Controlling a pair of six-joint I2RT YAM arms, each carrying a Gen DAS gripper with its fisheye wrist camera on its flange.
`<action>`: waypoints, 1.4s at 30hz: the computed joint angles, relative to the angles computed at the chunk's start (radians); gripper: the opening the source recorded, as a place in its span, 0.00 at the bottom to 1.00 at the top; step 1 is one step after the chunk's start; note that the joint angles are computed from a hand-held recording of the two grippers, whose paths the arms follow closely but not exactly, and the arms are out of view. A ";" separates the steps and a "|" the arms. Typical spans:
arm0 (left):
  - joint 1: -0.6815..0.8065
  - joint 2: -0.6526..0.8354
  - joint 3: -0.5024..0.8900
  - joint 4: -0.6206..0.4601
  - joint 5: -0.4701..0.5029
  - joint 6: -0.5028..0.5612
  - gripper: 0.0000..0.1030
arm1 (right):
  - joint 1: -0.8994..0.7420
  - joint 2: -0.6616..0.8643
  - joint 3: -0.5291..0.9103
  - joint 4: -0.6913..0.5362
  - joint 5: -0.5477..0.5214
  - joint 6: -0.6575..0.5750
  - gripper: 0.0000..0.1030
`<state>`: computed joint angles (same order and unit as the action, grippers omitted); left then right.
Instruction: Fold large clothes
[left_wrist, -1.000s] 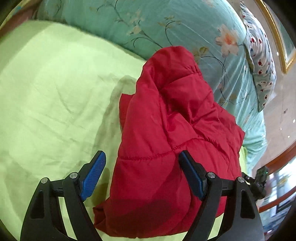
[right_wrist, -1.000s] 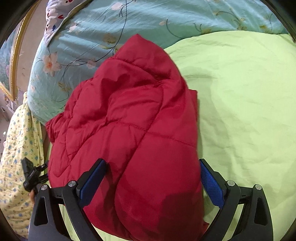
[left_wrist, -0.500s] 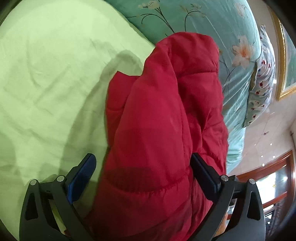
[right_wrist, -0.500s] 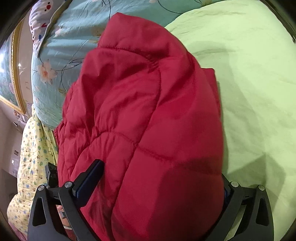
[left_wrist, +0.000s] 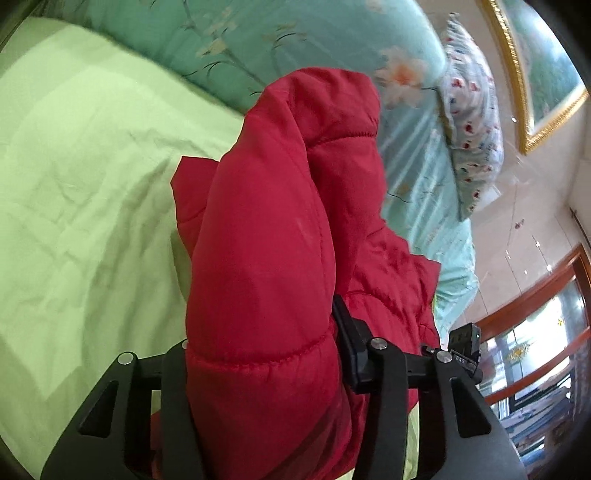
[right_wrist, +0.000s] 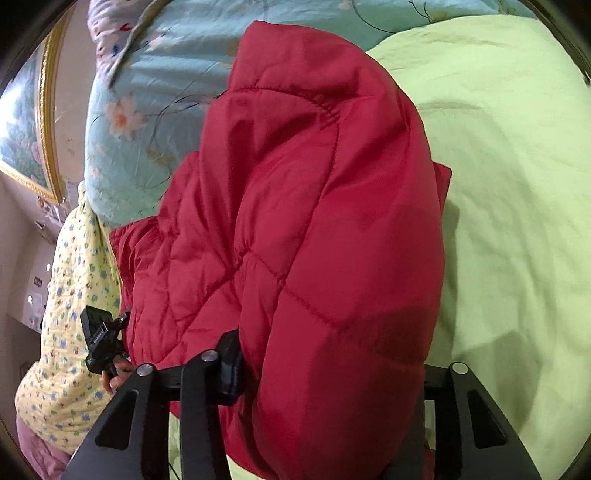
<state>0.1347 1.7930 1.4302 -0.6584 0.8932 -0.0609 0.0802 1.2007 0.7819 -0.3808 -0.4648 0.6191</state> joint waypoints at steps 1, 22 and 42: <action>0.014 -0.024 -0.017 -0.023 0.011 0.028 0.44 | 0.010 -0.037 -0.011 -0.024 0.000 -0.003 0.43; 0.328 -0.372 -0.344 -0.534 0.029 0.631 0.45 | 0.498 -0.590 -0.208 -0.311 0.363 0.279 0.54; 0.358 -0.458 -0.376 -0.398 -0.097 0.551 0.75 | 0.450 -0.678 -0.194 -0.431 0.433 0.257 0.79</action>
<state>0.4925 1.3348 1.0543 -1.0561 0.7962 0.4902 0.5304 0.5223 0.5879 -0.8114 -0.0313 0.8765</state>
